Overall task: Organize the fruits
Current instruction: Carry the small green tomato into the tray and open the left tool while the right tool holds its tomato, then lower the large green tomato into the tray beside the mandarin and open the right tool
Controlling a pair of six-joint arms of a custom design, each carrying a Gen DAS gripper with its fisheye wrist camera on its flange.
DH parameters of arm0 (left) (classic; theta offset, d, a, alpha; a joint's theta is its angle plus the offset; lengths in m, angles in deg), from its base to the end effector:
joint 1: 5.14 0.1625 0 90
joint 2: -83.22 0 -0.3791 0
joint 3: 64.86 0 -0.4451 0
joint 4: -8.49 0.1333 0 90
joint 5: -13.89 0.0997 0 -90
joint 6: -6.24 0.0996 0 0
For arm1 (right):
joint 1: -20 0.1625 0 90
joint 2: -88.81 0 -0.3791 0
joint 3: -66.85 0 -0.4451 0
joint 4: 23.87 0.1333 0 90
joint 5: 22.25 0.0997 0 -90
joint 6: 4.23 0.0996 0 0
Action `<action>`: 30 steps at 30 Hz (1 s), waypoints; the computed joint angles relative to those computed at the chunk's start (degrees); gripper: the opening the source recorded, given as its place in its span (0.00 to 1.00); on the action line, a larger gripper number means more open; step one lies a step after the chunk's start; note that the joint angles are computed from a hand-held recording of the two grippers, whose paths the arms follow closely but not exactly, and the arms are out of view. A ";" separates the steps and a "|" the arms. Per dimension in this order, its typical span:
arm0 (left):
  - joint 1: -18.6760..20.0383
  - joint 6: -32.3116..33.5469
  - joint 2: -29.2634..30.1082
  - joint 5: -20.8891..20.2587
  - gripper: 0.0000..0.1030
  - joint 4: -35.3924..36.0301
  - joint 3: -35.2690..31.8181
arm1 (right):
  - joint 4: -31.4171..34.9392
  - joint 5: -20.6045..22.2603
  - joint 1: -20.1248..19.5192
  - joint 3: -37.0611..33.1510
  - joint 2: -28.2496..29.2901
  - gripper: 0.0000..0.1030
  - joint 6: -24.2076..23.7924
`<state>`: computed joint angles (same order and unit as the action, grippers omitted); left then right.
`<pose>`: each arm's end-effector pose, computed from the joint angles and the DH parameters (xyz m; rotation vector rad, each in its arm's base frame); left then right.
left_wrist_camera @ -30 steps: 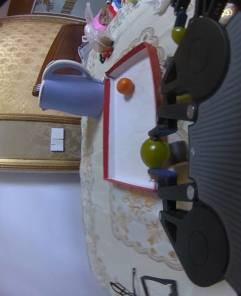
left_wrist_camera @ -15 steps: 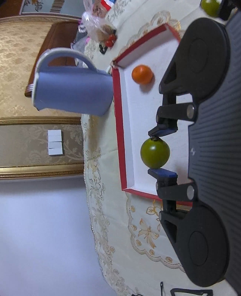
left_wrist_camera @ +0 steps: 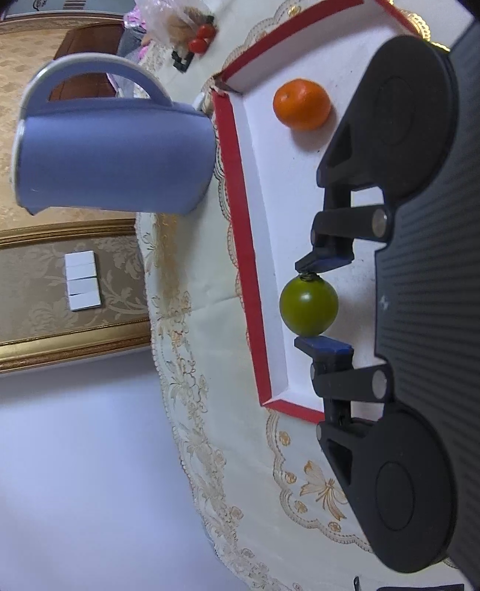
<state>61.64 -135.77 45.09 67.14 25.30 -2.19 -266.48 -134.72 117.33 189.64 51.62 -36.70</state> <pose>-0.0976 -0.7167 0.0841 0.8571 2.1144 -0.9151 0.1531 -0.4439 0.0037 0.4761 -2.1640 1.3245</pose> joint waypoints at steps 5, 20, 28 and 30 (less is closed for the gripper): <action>0.09 -0.70 1.44 -0.33 0.34 1.05 -1.58 | 0.40 -0.74 0.19 -0.32 -0.13 0.32 0.65; -1.70 0.36 -13.09 1.36 0.73 -8.69 16.43 | 7.80 -3.51 0.91 -5.63 -1.11 0.32 0.08; -2.05 -1.82 -24.28 2.93 0.82 -11.93 29.63 | 11.96 -5.14 1.88 -10.71 -0.99 0.32 -2.37; -2.08 -2.33 -26.23 2.64 0.82 -12.72 32.12 | 13.57 -5.88 2.03 -12.25 -0.83 0.32 -3.09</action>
<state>59.56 -138.10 18.86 69.78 12.58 29.93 -252.92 -140.60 119.36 177.39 50.79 -39.79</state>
